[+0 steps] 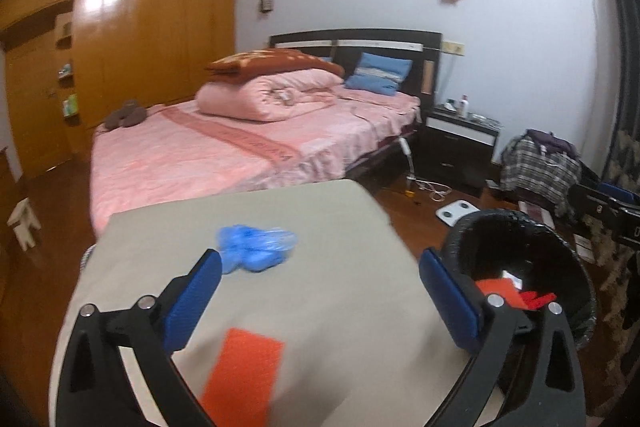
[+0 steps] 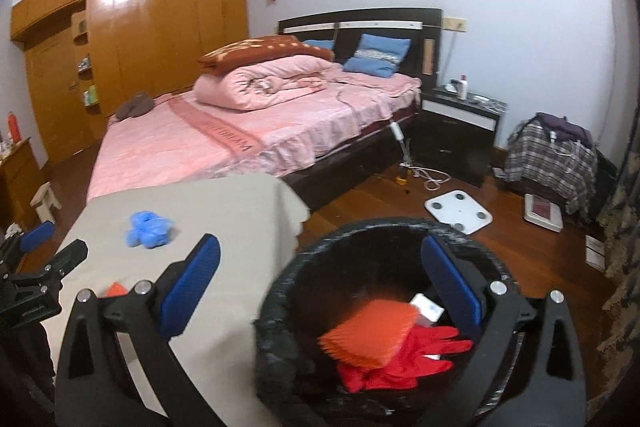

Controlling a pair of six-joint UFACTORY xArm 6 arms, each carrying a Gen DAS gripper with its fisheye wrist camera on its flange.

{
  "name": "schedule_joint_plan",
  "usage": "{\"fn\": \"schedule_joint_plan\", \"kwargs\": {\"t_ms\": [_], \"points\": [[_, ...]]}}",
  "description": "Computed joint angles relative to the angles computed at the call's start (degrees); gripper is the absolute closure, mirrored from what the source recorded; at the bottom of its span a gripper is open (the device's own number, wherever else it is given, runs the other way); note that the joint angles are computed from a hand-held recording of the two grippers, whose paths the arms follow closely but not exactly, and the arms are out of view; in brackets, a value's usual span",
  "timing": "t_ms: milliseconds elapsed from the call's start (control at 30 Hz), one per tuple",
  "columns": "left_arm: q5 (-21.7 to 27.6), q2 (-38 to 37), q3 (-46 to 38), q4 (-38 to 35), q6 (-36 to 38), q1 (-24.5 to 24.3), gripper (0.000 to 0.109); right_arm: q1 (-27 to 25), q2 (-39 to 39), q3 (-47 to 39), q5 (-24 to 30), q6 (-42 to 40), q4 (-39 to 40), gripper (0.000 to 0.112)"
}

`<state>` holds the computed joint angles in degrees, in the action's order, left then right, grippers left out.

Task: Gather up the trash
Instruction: 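Move both grippers back over the table toward the remaining orange mesh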

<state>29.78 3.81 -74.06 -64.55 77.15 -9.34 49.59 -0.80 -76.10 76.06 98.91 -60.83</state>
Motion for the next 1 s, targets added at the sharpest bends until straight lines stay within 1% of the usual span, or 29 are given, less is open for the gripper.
{"fn": "schedule_joint_plan", "kwargs": {"t_ms": [167,567,767,1000], "points": [[-0.7,0.0,-0.1,-0.3,0.1,3.3,0.012,0.1,4.6,-5.3,-2.0,-1.7,0.1,0.015],[-2.8,2.4,-1.5,0.1,1.4,8.5,0.012,0.2,17.1,-20.0,-5.1,-6.7,0.8,0.015],[-4.1,4.3,-2.5,0.0,3.3,10.6,0.012,-0.3,23.5,-27.1,-7.6,-9.3,1.4,0.015],[-5.0,6.9,-3.8,0.0,3.8,12.4,0.012,-0.8,30.0,-34.3,-10.0,-12.3,2.6,0.015]]}}
